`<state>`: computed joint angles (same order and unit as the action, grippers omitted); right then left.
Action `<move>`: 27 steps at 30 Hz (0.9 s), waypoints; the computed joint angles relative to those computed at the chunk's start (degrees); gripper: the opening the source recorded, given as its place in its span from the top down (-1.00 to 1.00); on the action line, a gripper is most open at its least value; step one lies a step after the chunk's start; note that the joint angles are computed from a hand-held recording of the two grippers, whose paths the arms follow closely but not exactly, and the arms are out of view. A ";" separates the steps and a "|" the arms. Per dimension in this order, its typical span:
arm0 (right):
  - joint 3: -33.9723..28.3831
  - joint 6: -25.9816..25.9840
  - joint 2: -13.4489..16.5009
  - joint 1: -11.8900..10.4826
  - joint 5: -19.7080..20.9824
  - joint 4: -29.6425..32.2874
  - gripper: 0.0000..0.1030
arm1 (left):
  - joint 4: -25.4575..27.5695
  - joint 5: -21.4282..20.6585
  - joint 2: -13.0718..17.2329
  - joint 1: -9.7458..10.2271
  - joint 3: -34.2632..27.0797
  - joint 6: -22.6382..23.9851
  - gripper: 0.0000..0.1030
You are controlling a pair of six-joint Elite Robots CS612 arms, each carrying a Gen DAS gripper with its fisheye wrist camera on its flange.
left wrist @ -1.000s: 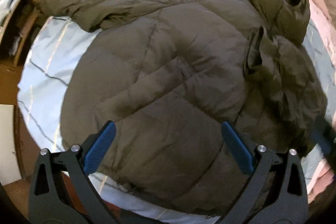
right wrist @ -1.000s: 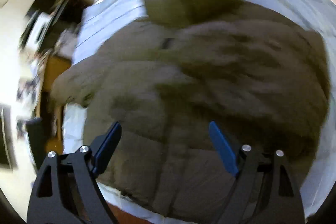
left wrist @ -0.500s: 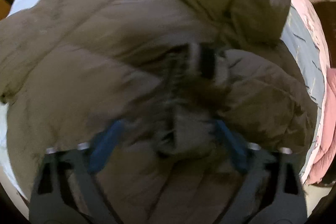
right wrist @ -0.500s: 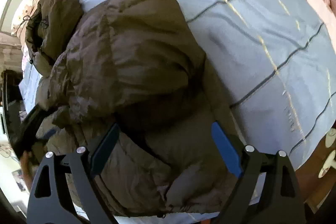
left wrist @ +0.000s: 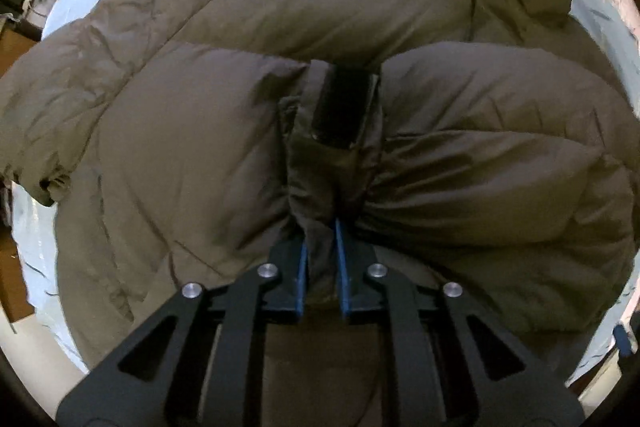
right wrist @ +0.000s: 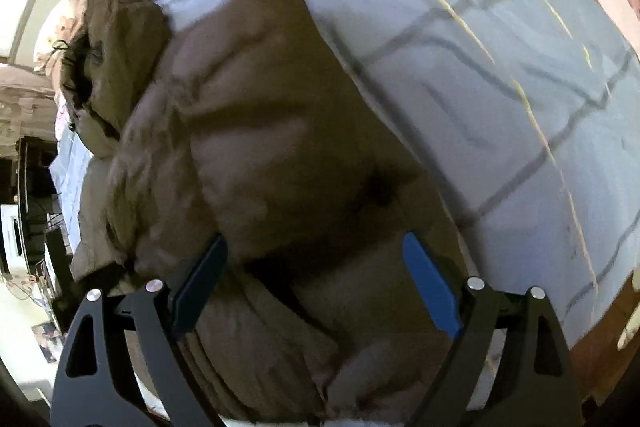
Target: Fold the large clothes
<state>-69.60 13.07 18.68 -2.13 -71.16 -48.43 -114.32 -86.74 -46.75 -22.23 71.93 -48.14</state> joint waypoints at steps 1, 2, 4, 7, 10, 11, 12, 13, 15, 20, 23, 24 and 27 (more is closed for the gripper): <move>1.03 -1.10 -0.19 0.14 1.01 -2.31 -0.74 | 0.12 0.55 0.07 -0.12 -0.19 0.54 0.73; 2.25 -3.08 -0.36 0.74 1.66 -5.06 -0.74 | 0.39 1.51 0.09 -0.29 -0.42 1.42 0.72; 4.89 -7.86 -0.65 2.14 1.86 -9.17 -0.71 | 1.16 3.61 0.80 -0.87 -1.78 3.29 0.59; 11.88 -16.62 -2.09 4.91 -7.27 -10.22 -0.50 | 2.03 4.21 1.35 -1.03 -2.58 3.85 0.53; 12.81 -14.77 -0.89 4.08 -13.14 -11.60 -0.36 | -0.17 2.29 1.23 -0.64 -1.96 3.52 0.08; 13.14 -12.74 -0.66 3.45 -15.60 -12.21 -0.39 | -1.81 0.09 1.52 -0.20 -2.04 3.74 -0.01; 13.89 -11.04 -0.83 3.35 -19.34 -12.46 -0.71 | -2.51 -1.59 2.15 0.05 -2.68 4.32 -0.04; 14.48 -10.24 -0.99 3.05 -20.74 -12.45 -0.91 | -1.98 -1.73 2.66 0.08 -3.45 5.14 -0.04; 16.98 -7.20 -2.30 1.59 -16.34 -10.38 -0.97 | -0.50 -0.68 3.95 -0.10 -5.32 7.28 -0.03; 14.48 -5.09 -3.35 -0.05 -8.12 -18.93 -0.61 | -2.45 1.35 3.45 1.05 -5.95 6.11 0.07; 20.47 -6.99 -6.33 0.80 -8.53 -26.23 -0.58 | -4.46 3.78 3.14 1.56 -6.75 5.48 0.06; 21.90 -8.19 -6.72 0.87 -7.84 -27.24 -0.45 | -4.99 3.60 2.99 1.59 -6.75 5.21 0.06; 28.55 -12.55 -8.80 2.72 -10.34 -28.98 -0.20 | -3.23 2.59 4.53 2.06 -8.64 7.22 0.09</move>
<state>-41.05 0.52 9.88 0.59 -81.49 -77.41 -117.56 -84.15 -42.22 -20.17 63.29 -40.91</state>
